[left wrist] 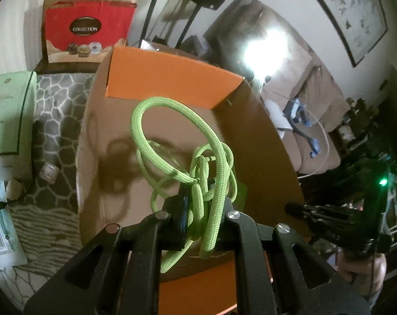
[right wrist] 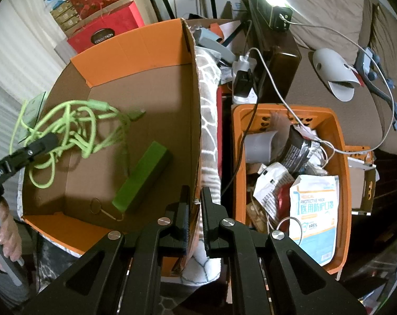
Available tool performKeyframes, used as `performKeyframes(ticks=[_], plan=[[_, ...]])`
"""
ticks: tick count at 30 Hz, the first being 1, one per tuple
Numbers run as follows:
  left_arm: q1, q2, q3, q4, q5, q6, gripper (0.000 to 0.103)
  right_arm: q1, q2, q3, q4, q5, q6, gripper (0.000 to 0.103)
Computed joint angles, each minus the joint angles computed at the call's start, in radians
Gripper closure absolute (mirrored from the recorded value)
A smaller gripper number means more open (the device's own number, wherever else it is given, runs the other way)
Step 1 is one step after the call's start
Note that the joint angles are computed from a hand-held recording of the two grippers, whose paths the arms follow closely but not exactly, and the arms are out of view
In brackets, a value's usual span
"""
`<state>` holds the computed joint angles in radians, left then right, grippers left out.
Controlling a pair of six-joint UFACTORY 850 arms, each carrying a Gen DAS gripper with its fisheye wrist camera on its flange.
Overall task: Organize objects
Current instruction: 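Carry the cable into the orange box and open the left gripper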
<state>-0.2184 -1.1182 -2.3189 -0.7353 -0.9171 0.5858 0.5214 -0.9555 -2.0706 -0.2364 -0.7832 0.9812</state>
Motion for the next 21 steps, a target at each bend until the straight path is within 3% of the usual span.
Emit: performKeyframes(ticks=[6, 8, 12, 21], plan=[[-0.018, -0.001, 0.017, 0.052, -0.005, -0.019, 0.087, 0.000, -0.001, -0.001, -0.002, -0.002, -0.001, 0.096], [-0.021, -0.007, 0.010, 0.065, -0.026, -0.030, 0.079, 0.000, -0.001, 0.000, -0.002, 0.000, 0.000, 0.096], [-0.016, 0.029, 0.060, 0.039, -0.019, 0.010, 0.044, 0.000, 0.002, 0.004, -0.002, 0.007, 0.005, 0.095], [0.009, 0.169, 0.219, -0.032, 0.068, 0.190, 0.022, -0.001, 0.007, 0.014, -0.005, 0.014, 0.008, 0.095]])
